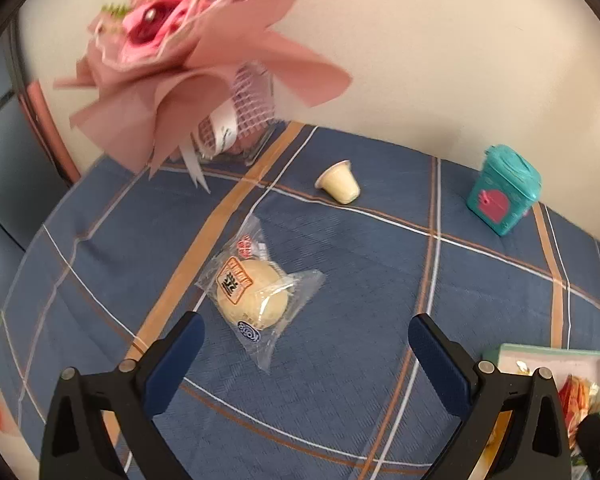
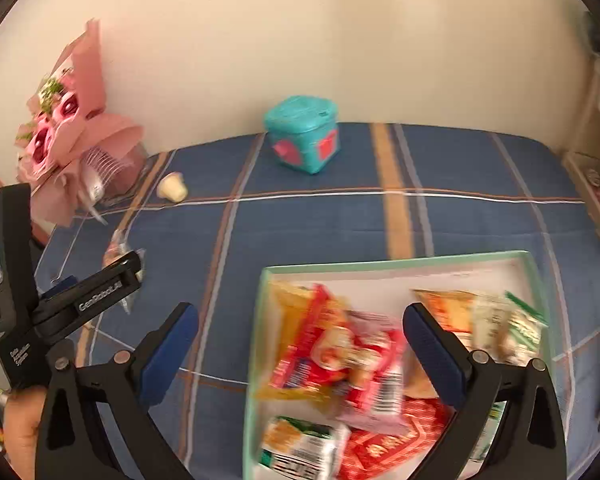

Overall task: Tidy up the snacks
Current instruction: 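Withdraw both tools from the tray toward the bread roll and jelly cup, then grasp the white jelly cup with the right tool while the left tool grasps the bread roll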

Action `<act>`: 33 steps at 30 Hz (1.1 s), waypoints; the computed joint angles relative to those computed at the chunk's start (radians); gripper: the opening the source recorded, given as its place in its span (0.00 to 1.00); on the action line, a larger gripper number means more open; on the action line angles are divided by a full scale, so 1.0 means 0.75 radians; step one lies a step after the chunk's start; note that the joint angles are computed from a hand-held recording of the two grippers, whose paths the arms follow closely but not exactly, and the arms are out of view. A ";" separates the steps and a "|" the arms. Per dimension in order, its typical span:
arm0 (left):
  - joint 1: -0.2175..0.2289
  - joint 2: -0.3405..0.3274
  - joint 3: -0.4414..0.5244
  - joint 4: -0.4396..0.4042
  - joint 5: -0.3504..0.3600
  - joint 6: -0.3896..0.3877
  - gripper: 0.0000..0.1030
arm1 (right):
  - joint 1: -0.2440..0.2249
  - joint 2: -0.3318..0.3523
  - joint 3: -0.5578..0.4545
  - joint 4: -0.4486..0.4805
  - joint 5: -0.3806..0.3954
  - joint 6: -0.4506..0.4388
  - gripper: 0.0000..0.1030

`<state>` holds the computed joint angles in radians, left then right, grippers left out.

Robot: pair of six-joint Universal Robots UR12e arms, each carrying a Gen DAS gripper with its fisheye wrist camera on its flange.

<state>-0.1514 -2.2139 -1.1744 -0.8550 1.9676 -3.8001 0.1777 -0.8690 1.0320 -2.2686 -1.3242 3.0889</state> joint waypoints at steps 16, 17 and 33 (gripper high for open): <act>0.102 0.041 -0.123 0.103 -0.202 -0.153 0.92 | 0.051 0.124 -0.166 0.073 0.056 -0.017 0.99; 0.108 0.040 -0.130 0.110 -0.221 -0.159 0.91 | 0.053 0.132 -0.178 0.082 0.059 -0.018 0.99; 0.174 0.028 -0.223 0.346 -0.469 -0.277 0.79 | 0.099 0.258 -0.385 0.253 0.070 -0.121 0.99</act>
<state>-0.0206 -2.1928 -1.3418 -0.5951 1.6161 -4.0076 0.2516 -0.6752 0.7430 -2.0786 -1.2717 2.9979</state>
